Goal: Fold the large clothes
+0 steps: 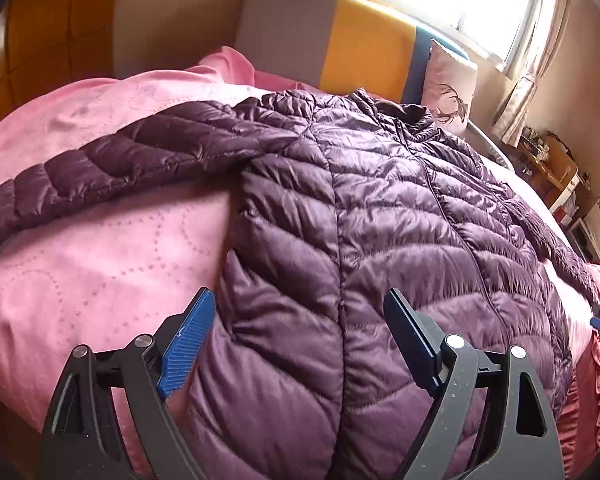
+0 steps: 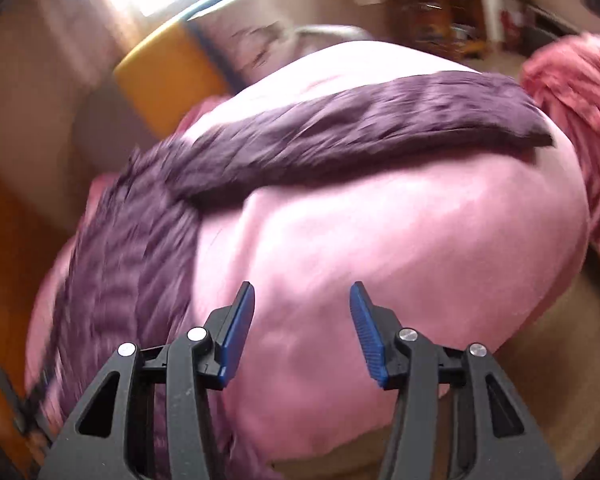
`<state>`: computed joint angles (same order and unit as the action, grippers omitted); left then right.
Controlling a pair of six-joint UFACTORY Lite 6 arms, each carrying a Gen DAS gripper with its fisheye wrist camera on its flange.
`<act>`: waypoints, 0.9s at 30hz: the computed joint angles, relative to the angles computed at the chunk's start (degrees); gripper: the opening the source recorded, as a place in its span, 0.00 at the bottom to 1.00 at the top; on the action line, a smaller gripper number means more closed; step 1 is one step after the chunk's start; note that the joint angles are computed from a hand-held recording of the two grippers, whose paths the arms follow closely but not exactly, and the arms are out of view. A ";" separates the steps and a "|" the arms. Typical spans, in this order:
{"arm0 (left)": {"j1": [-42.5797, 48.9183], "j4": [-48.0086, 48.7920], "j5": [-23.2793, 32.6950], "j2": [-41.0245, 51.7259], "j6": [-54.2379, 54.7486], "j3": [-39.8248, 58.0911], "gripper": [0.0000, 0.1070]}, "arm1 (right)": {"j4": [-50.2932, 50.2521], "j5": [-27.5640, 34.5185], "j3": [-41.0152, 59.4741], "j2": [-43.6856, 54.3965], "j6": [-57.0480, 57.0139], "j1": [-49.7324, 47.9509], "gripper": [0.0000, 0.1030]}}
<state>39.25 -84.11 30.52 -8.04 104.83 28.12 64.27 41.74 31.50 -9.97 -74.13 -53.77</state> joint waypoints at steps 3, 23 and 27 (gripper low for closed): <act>-3.57 -1.07 -3.26 -0.77 -0.89 0.18 0.79 | 7.08 -0.57 8.20 11.38 1.02 -3.87 0.48; -22.86 -26.88 -18.52 10.33 15.89 7.24 0.81 | 13.68 -11.64 14.73 9.59 0.28 31.36 0.59; -23.00 -40.59 -17.45 12.27 29.92 5.99 0.86 | 17.85 -13.99 13.14 12.52 -2.08 40.64 0.61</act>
<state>16.25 -124.70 13.06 4.22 134.75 34.11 82.12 27.76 44.63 2.55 -76.21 -13.13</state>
